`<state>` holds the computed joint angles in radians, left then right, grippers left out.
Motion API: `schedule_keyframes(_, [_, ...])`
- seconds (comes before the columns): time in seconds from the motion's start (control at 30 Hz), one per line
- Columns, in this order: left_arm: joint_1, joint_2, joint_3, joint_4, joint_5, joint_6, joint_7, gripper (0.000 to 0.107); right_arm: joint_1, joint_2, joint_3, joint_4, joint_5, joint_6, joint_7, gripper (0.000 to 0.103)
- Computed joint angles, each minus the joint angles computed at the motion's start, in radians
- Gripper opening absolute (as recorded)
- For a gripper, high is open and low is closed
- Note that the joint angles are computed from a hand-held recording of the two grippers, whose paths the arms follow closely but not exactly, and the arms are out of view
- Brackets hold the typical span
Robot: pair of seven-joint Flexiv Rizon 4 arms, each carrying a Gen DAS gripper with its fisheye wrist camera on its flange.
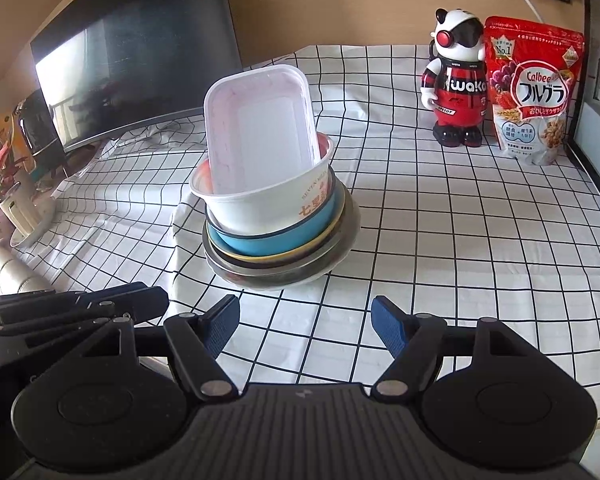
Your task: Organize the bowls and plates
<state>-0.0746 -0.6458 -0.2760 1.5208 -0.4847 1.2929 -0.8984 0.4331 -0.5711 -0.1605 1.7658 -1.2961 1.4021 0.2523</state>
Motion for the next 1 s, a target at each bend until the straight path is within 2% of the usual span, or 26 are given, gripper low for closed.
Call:
schedule_keyframes(0.27, [-0.011,0.006,0.019,0.003,0.013,-0.013,-0.024,0.015,-0.003,0.001,0.005,0.009,0.008,0.008,-0.006,0.073])
schedule_keyframes(1.0, [-0.003,0.022,0.012,0.033,0.011,0.002,-0.036,0.015,0.02,0.004,-0.017,0.022,0.052,0.025,-0.035,0.073])
